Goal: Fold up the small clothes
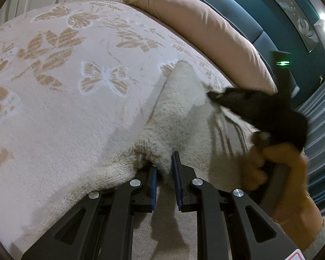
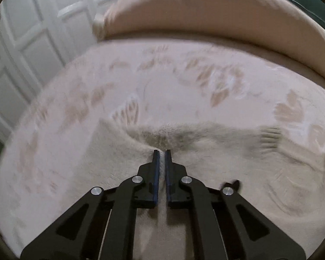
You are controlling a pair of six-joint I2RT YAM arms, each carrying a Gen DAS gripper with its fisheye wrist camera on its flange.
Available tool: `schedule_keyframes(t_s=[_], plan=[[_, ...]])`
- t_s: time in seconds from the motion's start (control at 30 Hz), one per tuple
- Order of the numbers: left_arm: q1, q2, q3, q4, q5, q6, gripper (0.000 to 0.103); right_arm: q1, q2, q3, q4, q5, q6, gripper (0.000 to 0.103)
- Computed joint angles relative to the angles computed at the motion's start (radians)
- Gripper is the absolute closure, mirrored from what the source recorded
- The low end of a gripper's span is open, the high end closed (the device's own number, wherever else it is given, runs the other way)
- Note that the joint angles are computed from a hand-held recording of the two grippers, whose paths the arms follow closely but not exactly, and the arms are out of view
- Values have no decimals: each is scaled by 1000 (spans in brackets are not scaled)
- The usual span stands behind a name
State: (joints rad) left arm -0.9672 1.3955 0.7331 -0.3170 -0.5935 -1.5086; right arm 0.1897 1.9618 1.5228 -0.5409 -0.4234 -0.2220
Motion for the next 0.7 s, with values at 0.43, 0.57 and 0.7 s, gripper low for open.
schedule_keyframes(t_s=[0.43,0.57,0.7], plan=[[11,33,42,-42,4,2,87,-840,-106,-139,-47,-160,-26,46],[19,44,78,-96,21,-19,87,-869,7,-44,-157,-287,-47,48],[33,44,122,-170,38,-44,87,-816,-24,-37,-210,-278,-121,96]])
